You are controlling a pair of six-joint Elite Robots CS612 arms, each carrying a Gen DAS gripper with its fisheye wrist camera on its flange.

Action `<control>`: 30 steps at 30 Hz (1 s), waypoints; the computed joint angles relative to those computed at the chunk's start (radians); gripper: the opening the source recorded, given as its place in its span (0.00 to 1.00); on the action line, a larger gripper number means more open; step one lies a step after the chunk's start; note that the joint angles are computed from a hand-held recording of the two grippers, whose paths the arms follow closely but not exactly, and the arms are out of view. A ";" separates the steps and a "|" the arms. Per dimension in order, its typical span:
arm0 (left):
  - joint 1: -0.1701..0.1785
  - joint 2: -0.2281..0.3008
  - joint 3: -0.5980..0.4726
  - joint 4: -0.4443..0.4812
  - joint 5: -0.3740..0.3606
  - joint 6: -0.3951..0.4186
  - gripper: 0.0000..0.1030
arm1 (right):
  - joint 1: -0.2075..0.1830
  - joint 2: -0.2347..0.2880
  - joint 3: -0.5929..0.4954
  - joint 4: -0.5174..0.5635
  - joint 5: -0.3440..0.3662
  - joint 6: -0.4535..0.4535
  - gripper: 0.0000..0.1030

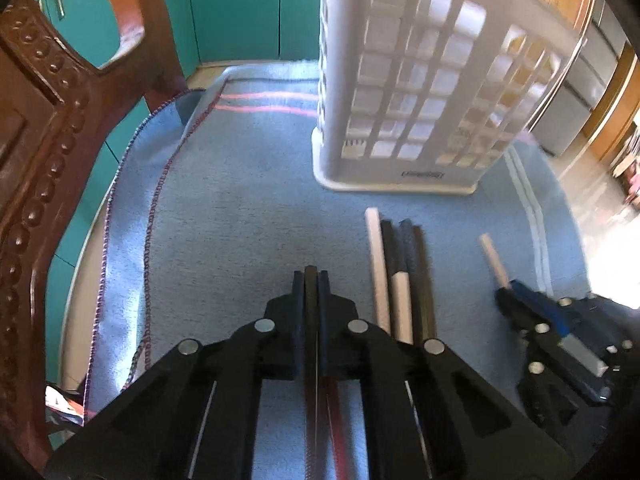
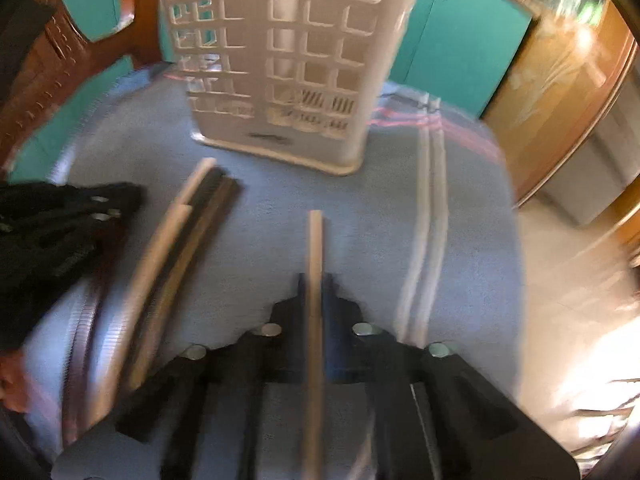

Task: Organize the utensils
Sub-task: 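Lift both held chopsticks and carry them over the white basket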

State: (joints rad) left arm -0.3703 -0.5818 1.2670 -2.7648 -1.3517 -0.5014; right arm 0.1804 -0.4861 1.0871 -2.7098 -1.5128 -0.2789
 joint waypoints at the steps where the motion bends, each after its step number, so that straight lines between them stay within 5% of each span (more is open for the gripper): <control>1: -0.001 -0.009 0.014 -0.030 0.003 0.004 0.07 | -0.004 -0.003 0.005 -0.004 0.020 0.008 0.06; 12: -0.042 -0.215 0.291 -0.522 0.104 0.068 0.07 | -0.090 -0.169 0.231 -0.285 0.334 0.093 0.06; 19: -0.058 -0.272 0.281 -0.677 0.202 0.175 0.07 | -0.141 -0.227 0.276 -0.494 0.485 0.291 0.06; 26: -0.041 -0.222 0.115 -0.755 0.279 0.195 0.07 | -0.146 -0.163 0.110 -0.679 0.511 0.544 0.06; 30: -0.032 -0.149 0.011 -0.731 0.304 0.193 0.07 | -0.119 -0.098 0.004 -0.780 0.366 0.610 0.06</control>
State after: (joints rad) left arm -0.4023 -0.7312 1.2775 -3.4962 -1.0477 -0.3082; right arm 0.0614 -0.5842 1.0910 -3.4893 -1.1466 0.3310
